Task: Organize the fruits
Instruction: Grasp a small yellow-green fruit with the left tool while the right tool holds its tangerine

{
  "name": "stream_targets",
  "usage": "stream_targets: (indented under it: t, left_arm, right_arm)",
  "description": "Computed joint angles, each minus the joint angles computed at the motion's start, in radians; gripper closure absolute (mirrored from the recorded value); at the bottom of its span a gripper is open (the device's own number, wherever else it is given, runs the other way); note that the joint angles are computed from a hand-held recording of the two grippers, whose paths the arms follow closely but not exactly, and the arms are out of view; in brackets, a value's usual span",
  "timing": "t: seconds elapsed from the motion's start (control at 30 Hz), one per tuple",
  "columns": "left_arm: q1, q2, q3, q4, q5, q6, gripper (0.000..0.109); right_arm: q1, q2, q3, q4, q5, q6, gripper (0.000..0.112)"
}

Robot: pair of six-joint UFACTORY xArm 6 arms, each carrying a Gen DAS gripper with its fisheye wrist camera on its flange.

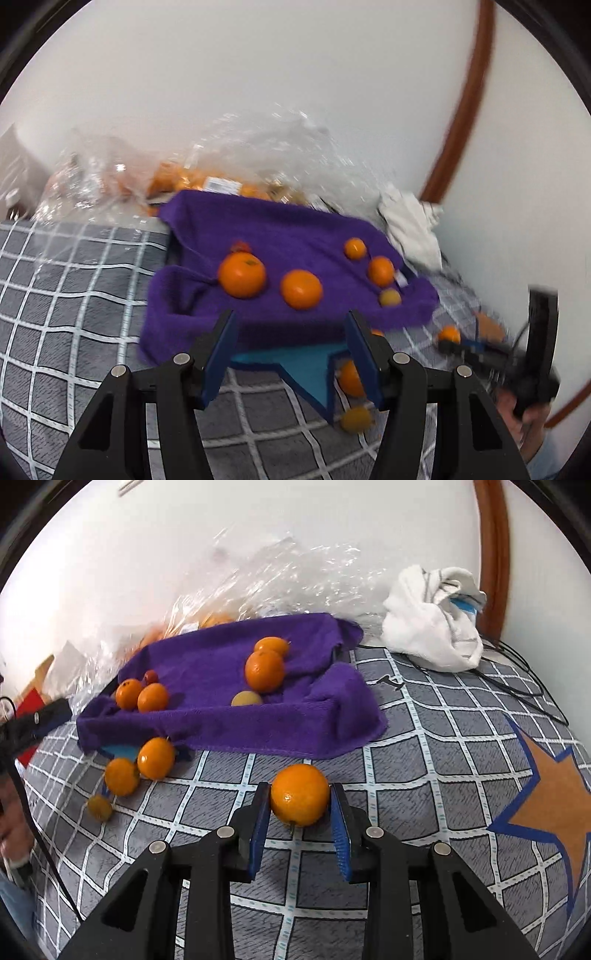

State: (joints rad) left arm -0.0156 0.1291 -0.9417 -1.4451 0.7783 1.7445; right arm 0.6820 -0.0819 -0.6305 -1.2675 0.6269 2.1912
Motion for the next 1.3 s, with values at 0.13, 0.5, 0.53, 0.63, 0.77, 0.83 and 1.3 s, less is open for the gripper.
stream_targets:
  t: [0.13,0.5,0.53,0.63,0.77,0.83,1.3]
  left_arm:
    - [-0.010,-0.025,0.045,0.090,0.000,-0.022,0.052]
    - [-0.036,-0.049,0.107,0.204,0.009,-0.062,0.057]
    - [-0.043,-0.050,0.111,0.206,-0.003,-0.061,0.060]
    - [-0.077,-0.048,0.125,0.235,-0.055,-0.064,0.071]
    - [-0.106,-0.067,0.154,0.230,-0.103,-0.023,0.085]
    - [-0.096,-0.069,0.152,0.215,-0.092,-0.016,0.085]
    - [-0.022,-0.045,0.099,-0.073,-0.097,0.053,0.086]
  right_arm:
    - [-0.007,0.001,0.001,-0.015,-0.016,0.019,0.081]
    - [-0.018,-0.005,0.011,-0.039,-0.041,0.038,0.081]
    - [-0.019,-0.005,0.011,-0.041,-0.045,0.039,0.081]
    - [-0.024,-0.003,0.010,-0.046,-0.054,0.037,0.081]
    - [-0.025,-0.005,0.013,-0.054,-0.058,0.046,0.081]
    - [-0.026,-0.010,0.016,-0.068,-0.062,0.060,0.081]
    - [0.001,-0.020,0.017,-0.099,-0.031,0.088,0.081]
